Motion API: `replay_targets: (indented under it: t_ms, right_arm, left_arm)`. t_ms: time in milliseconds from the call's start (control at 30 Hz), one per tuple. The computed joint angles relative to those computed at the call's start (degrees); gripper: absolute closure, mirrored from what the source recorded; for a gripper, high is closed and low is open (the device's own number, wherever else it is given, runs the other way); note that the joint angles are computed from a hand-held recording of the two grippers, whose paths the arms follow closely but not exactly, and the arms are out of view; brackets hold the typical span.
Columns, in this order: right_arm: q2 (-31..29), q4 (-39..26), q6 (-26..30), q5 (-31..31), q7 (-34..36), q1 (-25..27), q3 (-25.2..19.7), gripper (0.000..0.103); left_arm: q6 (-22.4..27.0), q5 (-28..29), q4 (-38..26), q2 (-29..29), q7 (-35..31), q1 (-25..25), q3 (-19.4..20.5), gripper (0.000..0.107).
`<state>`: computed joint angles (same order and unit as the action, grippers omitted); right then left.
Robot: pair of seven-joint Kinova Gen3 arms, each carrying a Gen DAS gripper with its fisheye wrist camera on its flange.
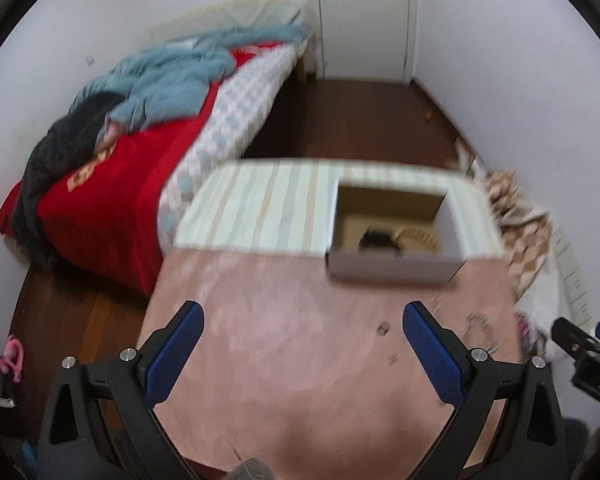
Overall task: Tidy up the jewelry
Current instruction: 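Lift both grippers out of the box and back over the jewelry, then grasp the chunky silver chain bracelet with the right gripper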
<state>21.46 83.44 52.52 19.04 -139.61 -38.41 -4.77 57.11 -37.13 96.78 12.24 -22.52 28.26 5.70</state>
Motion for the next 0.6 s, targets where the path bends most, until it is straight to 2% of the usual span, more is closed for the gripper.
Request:
replay_targets:
  t_ms: [67, 133, 233, 500, 567, 600]
  right_arm:
    - [0.92, 3.66, -3.55, -3.49, 0.97, 2.81, -0.71, 0.006]
    - [3.03, 5.39, -5.45, -5.6, 2.03, 4.48, -0.69, 0.019]
    - [5.7, 6.3, -7.82, -6.82, 2.94, 5.28, 0.11, 0.029]
    - [14.15, 0.33, -8.37, -5.63, 5.81, 4.03, 2.82, 0.042]
    - [16.01, -2.08, -7.11, -5.69, 7.36, 4.0, 2.9, 0.049]
    - [16.56, -2.7, -6.83, -6.06, 8.04, 4.15, 2.76, 0.057]
  left_arm:
    - [-0.5, 1.32, 1.02, 1.88, -0.05, -0.4, -0.08, 0.006]
    - [-1.15, 2.89, 1.45, 3.93, -0.69, -0.77, -0.42, 0.006]
    - [-1.86, 4.95, 1.0, 7.03, -1.93, -0.91, -1.27, 0.006]
    - [-3.25, 9.81, -3.76, 12.59, -7.99, -1.51, -3.14, 0.006]
    - [-4.23, 11.32, -5.01, 13.53, -10.35, -2.14, -3.19, 0.006]
    - [-4.49, 12.08, -5.58, 13.89, -11.49, -2.37, -3.27, 0.006]
